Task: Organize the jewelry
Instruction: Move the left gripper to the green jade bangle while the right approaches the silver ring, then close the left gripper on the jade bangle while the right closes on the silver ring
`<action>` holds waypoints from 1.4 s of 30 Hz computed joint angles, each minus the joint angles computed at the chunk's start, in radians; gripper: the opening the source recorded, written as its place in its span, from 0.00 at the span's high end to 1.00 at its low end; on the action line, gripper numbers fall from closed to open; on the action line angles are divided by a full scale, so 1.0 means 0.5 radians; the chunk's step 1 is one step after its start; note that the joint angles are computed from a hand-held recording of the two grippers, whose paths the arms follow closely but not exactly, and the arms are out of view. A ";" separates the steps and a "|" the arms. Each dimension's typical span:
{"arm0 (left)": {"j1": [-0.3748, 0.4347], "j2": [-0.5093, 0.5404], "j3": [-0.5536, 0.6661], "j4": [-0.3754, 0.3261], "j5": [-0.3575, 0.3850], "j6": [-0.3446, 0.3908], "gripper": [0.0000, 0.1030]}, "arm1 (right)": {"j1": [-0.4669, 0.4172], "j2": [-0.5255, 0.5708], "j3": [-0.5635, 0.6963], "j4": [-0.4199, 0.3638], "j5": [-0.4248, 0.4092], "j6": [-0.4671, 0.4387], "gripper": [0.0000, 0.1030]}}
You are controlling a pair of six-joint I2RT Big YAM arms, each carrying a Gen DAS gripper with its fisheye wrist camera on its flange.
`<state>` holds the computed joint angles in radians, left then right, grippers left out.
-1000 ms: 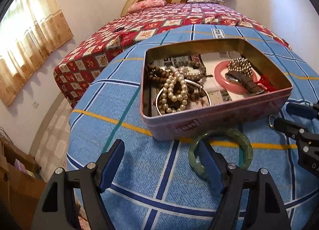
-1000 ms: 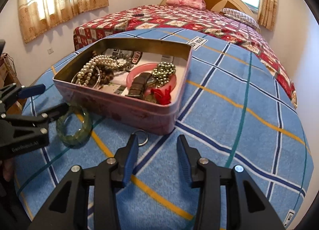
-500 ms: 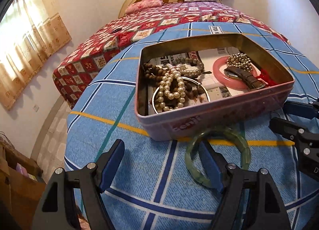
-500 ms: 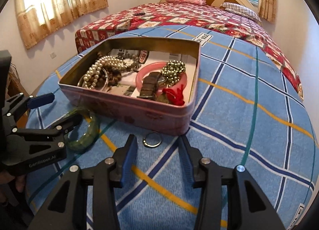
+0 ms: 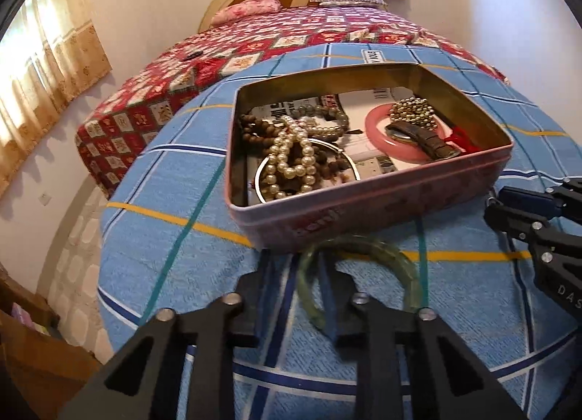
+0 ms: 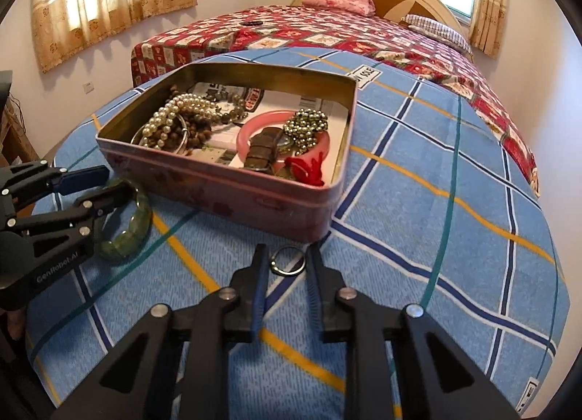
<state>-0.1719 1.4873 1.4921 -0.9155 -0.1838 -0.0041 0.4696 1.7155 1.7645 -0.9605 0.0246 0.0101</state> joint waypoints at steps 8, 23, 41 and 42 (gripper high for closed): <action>-0.008 -0.019 -0.015 -0.008 0.027 0.015 0.92 | 0.002 -0.027 -0.038 0.030 -0.010 -0.012 0.78; -0.017 -0.134 -0.026 -0.024 0.027 0.000 0.94 | -0.004 -0.119 -0.118 0.085 0.019 -0.062 0.78; -0.016 -0.256 0.046 -0.016 0.046 -0.007 0.94 | -0.008 -0.245 -0.135 0.190 0.052 -0.096 0.78; -0.016 -0.261 0.055 -0.013 0.046 -0.003 0.94 | -0.008 -0.247 -0.135 0.197 0.053 -0.098 0.78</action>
<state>-0.1798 1.3566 1.5196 -0.9220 -0.1607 -0.0055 0.4654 1.5920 1.6972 -0.8620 0.0511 -0.0390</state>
